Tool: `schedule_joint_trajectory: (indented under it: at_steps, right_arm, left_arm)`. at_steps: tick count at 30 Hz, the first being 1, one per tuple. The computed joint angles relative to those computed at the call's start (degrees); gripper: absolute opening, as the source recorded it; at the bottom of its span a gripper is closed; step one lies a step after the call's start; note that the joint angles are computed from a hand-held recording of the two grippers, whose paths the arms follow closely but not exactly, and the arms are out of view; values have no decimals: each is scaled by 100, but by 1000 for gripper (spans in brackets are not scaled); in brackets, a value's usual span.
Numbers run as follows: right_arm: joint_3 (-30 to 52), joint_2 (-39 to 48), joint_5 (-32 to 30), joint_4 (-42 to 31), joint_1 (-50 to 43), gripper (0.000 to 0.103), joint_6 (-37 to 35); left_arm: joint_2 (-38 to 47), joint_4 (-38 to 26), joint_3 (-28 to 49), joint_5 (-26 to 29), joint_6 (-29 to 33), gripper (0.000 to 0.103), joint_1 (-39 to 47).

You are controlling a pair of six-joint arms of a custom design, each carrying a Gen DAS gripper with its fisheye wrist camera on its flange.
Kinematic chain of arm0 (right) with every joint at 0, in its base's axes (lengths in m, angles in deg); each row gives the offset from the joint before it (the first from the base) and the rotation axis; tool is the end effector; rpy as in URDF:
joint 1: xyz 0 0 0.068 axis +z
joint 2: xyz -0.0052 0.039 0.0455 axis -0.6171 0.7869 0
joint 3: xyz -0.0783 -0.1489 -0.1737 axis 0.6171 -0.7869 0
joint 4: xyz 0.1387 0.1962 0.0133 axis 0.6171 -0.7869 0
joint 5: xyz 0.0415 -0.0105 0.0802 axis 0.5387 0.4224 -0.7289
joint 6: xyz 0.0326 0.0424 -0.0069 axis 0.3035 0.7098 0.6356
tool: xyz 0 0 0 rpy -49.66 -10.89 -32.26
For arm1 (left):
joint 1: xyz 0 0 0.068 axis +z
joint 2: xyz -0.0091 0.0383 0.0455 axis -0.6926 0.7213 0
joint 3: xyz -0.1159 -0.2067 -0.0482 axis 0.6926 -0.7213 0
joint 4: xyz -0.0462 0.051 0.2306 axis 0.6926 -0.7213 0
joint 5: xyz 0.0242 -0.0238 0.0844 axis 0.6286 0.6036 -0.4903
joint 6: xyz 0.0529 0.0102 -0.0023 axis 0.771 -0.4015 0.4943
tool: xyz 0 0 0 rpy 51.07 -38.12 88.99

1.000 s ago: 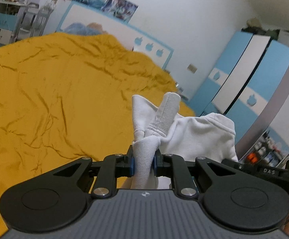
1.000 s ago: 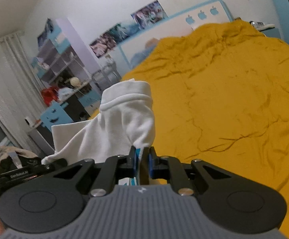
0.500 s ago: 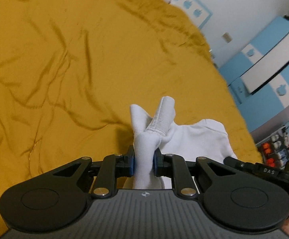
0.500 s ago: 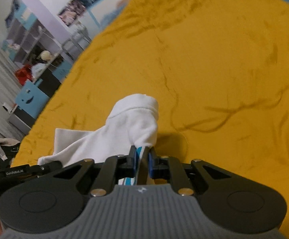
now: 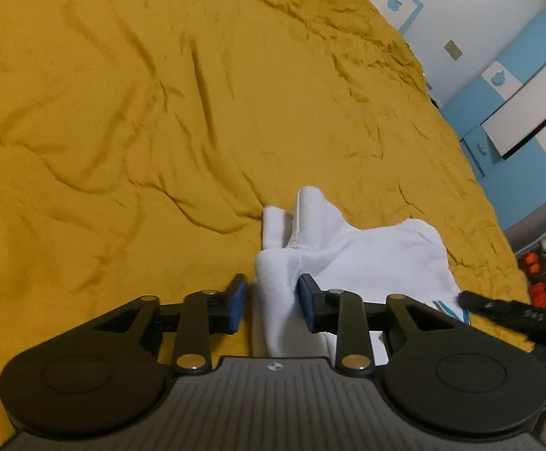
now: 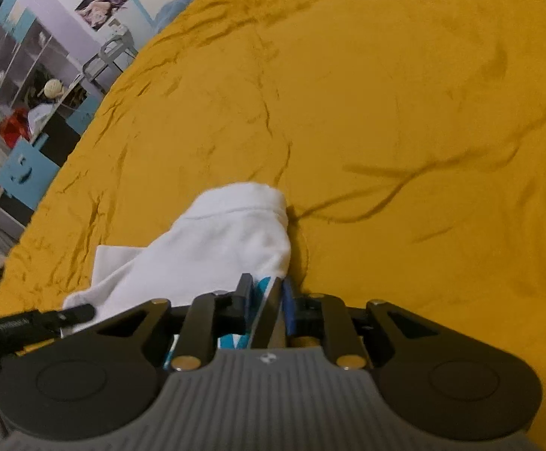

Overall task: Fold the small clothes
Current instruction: 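Lower the sweatshirt onto the bedspread and open both grippers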

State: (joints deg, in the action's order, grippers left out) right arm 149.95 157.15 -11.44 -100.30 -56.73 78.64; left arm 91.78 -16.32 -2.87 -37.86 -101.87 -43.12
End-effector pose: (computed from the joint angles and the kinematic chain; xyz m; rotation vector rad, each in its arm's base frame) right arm 0.3560 -0.0994 0.2241 0.1000 2.5237 0.6101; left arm 0.2775 -0.0073 0.2379 -0.3568 2.4425 -0.5408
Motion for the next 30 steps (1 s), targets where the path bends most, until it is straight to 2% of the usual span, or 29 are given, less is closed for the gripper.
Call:
schedule_joint_trajectory:
  at_steps: [1, 5, 9, 12, 16, 19, 22, 27, 30]
  right_arm:
    - [-6, -181, 36, -111, -51, 14, -145]
    - [-171, -1046, -141, -633, -347, 14, -736]
    - [-548, -2070, -341, -1315, -707, 14, -1665]
    - [-858, -2778, -485, -1870, -1005, 14, -2412]
    - [-1613, -3861, -430, -2209, -1278, 15, -3195]
    - [-2231, -4518, -388, -2377, -1458, 15, -3790]
    - [-2816, -5035, -243, -2420, -1558, 15, -4206]
    - [-3550, -5377, -58, -2274, -1694, 16, -4365]
    - [-3982, -5482, 53, -2003, -1666, 17, -4342]
  left_arm:
    - [-250, -222, 10, -111, 120, 31, -22]
    - [-1142, -959, 70, -628, 463, 29, -351]
    - [-1866, -1840, 361, -1085, 412, 28, -1029]
    - [-2250, -2239, 495, -1647, 95, 28, -1922]
    - [-2441, -2618, 515, -2935, -536, 24, -3592]
    - [-2527, -2757, 258, -3671, -960, 21, -4497]
    - [-2722, -2780, -86, -3667, -1305, 18, -4769]
    - [-2957, -2792, -722, -3741, -1610, 15, -4942]
    - [-3149, -2595, -1245, -3788, -1695, 16, -5055]
